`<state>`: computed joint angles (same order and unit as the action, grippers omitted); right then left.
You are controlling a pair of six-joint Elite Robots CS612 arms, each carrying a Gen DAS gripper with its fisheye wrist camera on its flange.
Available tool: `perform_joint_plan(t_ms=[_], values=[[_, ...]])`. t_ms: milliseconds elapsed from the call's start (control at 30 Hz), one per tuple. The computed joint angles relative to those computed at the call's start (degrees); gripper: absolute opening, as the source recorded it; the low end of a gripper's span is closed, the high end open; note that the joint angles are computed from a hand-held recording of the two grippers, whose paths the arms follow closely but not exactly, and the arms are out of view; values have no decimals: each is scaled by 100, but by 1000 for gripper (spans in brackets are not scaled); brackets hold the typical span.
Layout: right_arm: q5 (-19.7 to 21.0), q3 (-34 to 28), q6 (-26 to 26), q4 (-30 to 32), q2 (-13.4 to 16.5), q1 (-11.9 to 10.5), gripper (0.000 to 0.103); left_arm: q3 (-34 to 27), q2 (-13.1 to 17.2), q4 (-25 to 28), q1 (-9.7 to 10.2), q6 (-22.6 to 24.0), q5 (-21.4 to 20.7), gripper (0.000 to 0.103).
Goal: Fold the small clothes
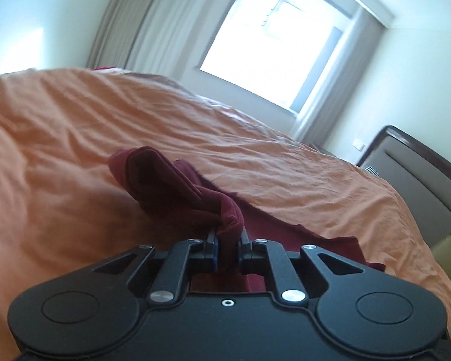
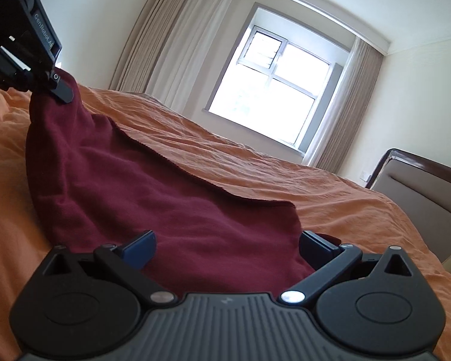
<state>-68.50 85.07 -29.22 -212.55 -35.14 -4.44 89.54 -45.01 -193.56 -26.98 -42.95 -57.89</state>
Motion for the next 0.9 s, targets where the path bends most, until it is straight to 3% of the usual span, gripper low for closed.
perform_joint_plan(t_ms=[133, 267, 500, 600, 767, 900], values=[[-257, 134, 350, -232, -103, -187, 103, -603, 179, 48, -43, 1329, -584, 11], [-580, 260, 589, -346, -182, -364, 103, -1180, 402, 383, -104, 2173, -1427, 11], [-1023, 487, 701, -340, -250, -628, 103, -1803, 756, 1657, -217, 3450, -2756, 13], [-1127, 532, 733, -287, -257, -683, 103, -1747, 785, 1709, -264, 3477, -2847, 23], [-1072, 478, 799, -168, -242, -719, 103, -1500, 706, 1348, -281, 3191, -2839, 66], [-879, 324, 833, -139, -214, -711, 103, -1074, 471, 1022, -275, 2826, -2781, 79]])
